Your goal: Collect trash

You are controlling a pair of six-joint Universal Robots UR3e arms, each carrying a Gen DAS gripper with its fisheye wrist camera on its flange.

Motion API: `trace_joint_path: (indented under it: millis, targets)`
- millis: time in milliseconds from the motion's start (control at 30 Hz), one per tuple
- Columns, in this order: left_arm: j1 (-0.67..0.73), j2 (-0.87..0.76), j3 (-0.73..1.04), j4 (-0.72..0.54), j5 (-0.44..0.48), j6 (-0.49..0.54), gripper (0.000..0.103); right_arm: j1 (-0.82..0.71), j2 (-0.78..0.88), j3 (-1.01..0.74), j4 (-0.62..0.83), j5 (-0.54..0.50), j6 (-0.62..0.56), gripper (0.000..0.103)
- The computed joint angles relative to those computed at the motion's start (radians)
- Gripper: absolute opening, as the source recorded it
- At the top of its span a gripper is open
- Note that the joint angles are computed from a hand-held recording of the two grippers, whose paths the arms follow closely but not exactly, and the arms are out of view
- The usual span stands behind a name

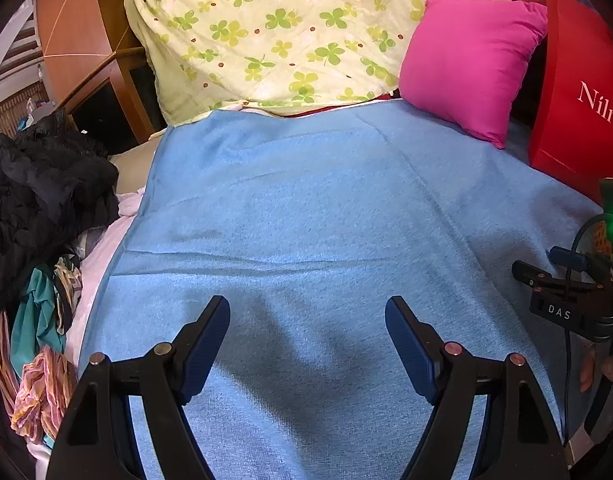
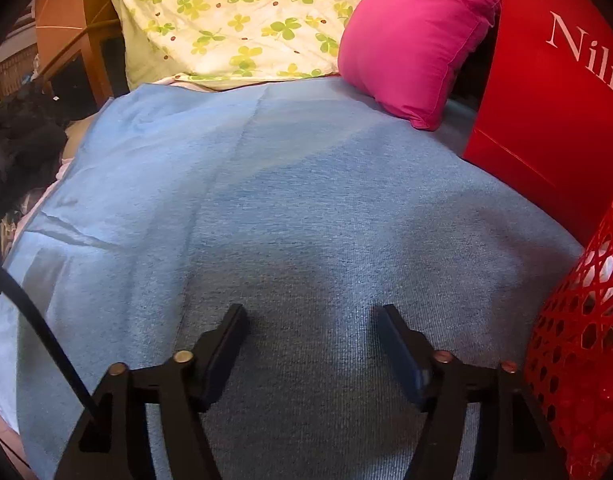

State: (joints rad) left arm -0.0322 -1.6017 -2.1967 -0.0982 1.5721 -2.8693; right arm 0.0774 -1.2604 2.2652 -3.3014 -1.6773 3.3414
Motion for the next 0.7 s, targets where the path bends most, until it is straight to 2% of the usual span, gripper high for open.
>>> trace_joint_path:
  millis: [267,333,433,567,700]
  targets:
    - [-0.002,-0.007,0.004,0.0,0.003,-0.003,0.08,0.035,0.086,-0.021,-0.108,-0.059,-0.027,0.086]
    - [-0.003,-0.008,0.005,-0.001,0.005,-0.002,0.08,0.046,0.111,-0.031,-0.127,-0.095,-0.021,0.097]
    - [-0.007,-0.012,0.008,-0.002,0.01,-0.004,0.08,0.024,0.106,-0.02,-0.135,-0.065,-0.014,0.099]
    - [-0.016,-0.017,0.01,0.004,0.017,-0.013,0.08,0.037,0.116,-0.03,-0.132,-0.098,-0.01,0.102]
    - [-0.025,-0.023,0.016,0.002,0.023,-0.021,0.08,0.018,0.113,-0.012,-0.154,-0.07,-0.015,0.102]
